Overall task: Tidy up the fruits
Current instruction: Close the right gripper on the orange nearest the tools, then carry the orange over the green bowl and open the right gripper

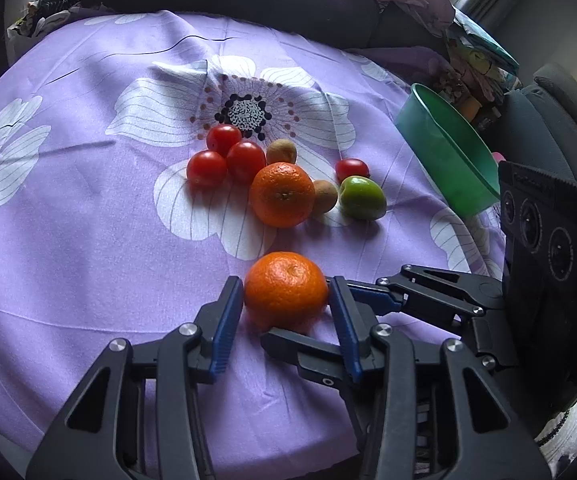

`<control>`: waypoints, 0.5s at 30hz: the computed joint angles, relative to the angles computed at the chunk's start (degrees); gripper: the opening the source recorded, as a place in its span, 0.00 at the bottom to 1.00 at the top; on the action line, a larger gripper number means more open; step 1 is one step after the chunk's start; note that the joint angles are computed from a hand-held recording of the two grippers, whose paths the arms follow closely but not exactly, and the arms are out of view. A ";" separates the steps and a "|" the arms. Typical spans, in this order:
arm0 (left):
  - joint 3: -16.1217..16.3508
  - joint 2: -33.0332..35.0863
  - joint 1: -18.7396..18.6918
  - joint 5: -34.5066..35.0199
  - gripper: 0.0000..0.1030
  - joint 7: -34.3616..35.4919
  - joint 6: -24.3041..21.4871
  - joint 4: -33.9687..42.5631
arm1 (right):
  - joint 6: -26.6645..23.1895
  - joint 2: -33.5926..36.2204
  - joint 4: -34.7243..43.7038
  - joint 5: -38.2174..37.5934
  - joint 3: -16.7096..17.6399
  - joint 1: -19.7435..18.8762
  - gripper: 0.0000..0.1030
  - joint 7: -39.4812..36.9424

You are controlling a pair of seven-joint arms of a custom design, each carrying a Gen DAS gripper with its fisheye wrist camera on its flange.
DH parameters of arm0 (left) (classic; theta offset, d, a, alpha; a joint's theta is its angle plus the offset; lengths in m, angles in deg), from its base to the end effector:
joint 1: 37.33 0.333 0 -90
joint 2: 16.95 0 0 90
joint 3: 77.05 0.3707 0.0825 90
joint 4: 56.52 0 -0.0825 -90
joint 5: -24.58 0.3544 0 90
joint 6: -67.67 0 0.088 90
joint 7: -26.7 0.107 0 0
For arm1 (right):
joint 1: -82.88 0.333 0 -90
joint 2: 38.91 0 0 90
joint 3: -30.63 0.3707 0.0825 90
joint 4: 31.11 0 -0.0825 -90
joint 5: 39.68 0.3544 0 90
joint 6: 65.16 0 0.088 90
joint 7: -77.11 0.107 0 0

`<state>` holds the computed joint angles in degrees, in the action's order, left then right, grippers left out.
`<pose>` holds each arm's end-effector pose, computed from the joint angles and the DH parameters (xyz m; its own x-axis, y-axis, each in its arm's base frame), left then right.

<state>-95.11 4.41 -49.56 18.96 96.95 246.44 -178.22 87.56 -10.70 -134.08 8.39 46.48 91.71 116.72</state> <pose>0.5518 -0.2906 0.3879 -0.1236 -0.9256 0.3578 -0.8703 -0.0721 -0.4872 0.6403 0.2394 0.3826 0.5868 -0.7254 -0.3598 -0.7633 -0.3471 -0.5450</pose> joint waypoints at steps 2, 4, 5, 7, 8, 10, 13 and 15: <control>1.37 -0.18 -1.38 0.76 0.43 -0.49 -0.28 0.38 | 0.11 -0.08 -0.16 1.03 0.46 -0.50 0.44 -0.55; 2.58 -0.23 -2.67 1.72 0.43 -0.85 -0.64 1.12 | 0.50 -0.50 -0.66 2.60 0.92 -1.08 0.44 -1.64; 2.93 -0.18 -3.13 2.16 0.43 -0.93 -0.70 1.56 | 0.80 -0.77 -0.92 3.35 1.02 -1.25 0.44 -2.18; 3.11 0.00 -3.61 2.86 0.43 -0.81 -0.65 2.56 | 1.61 -1.65 -1.69 5.02 1.07 -1.58 0.44 -3.37; 3.46 0.01 -4.10 3.39 0.43 -0.76 -0.61 3.04 | 2.14 -2.13 -2.06 5.83 1.02 -1.67 0.44 -3.94; 4.04 0.39 -5.05 4.39 0.43 -0.63 -0.79 4.56 | 3.24 -3.20 -2.83 7.80 0.98 -1.98 0.44 -5.44; 4.38 1.39 -6.08 5.87 0.43 0.20 -1.56 7.54 | 4.97 -4.59 -3.59 10.78 0.54 -2.29 0.44 -7.47; 4.36 2.33 -6.66 6.81 0.43 1.04 -2.16 9.96 | 6.03 -5.39 -3.85 12.69 0.11 -2.54 0.44 -8.82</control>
